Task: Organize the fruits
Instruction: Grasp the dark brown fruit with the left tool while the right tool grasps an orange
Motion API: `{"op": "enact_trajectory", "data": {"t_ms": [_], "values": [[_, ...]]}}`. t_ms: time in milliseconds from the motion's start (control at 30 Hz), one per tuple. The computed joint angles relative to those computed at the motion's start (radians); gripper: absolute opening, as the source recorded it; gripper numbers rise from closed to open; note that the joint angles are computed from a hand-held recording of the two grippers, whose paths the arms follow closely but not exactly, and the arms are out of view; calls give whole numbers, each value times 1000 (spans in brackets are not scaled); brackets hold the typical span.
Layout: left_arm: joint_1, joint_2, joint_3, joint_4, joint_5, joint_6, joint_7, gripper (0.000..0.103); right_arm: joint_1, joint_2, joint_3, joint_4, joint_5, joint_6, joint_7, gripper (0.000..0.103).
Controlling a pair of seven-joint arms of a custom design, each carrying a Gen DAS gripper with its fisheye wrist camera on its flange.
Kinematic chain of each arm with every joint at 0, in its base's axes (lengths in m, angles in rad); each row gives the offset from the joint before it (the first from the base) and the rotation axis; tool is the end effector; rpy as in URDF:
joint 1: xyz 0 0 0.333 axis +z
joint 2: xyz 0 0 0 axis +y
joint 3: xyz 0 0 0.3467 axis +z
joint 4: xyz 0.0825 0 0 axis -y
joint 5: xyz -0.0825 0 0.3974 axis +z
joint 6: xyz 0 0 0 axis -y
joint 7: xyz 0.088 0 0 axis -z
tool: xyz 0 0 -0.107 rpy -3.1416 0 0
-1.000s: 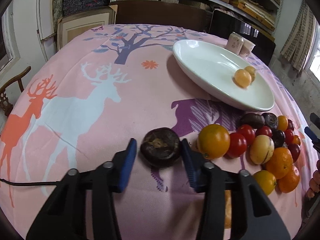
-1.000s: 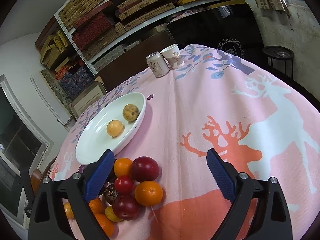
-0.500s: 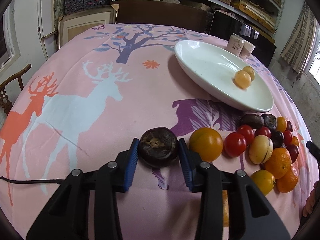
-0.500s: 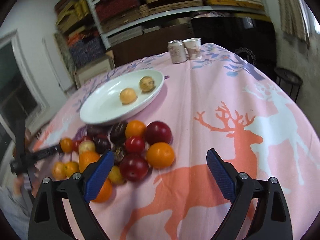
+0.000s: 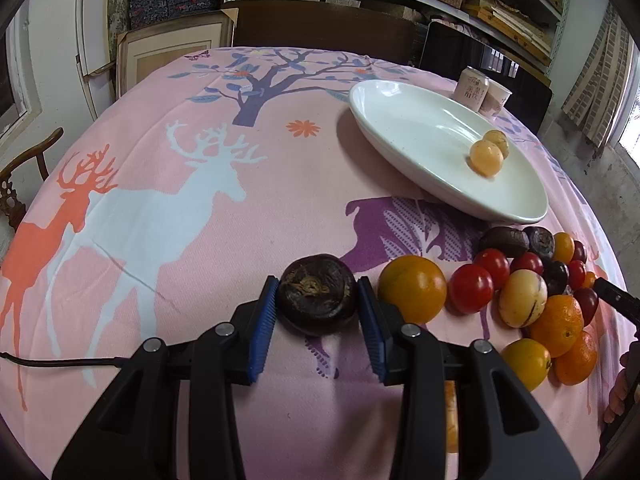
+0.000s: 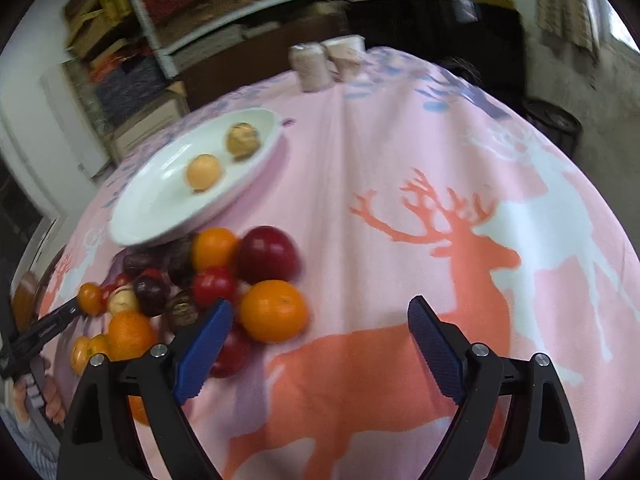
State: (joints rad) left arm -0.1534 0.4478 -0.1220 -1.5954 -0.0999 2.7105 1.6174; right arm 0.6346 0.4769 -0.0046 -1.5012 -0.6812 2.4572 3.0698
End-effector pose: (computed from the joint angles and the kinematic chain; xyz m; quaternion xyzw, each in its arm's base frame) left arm 0.7277 -0.1849 0.4745 -0.5913 0.7346 -0.2924 0.1587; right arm 0.6114 0.4470 0.4670 -0.5041 0.7902 -0.1956 0.2885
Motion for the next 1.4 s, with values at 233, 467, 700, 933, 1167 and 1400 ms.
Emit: {"op": "enact_trajectory", "data": {"t_ms": [233, 467, 700, 933, 1167, 1400], "values": [[0, 0, 1, 0, 0, 0, 0, 40, 36, -71, -11, -69, -168, -86, 169, 90], [-1, 1, 1, 1, 0, -1, 0, 40, 6, 5, 45, 46, -40, -171, -111, 42], [-1, 1, 1, 1, 0, -1, 0, 40, -3, 10, 28, 42, 22, -120, -150, 35], [-2, 2, 2, 1, 3, -2, 2, 40, 26, 76, 4, 156, -3, -196, -231, 51], [-1, 1, 1, 0, 2, 0, 2, 40, 26, 37, -9, 88, -19, -122, -179, 36], [25, -4, -31, -10, -46, 9, 54, 39, 25, 14, -15, 58, -72, -58, -103, 36]]}}
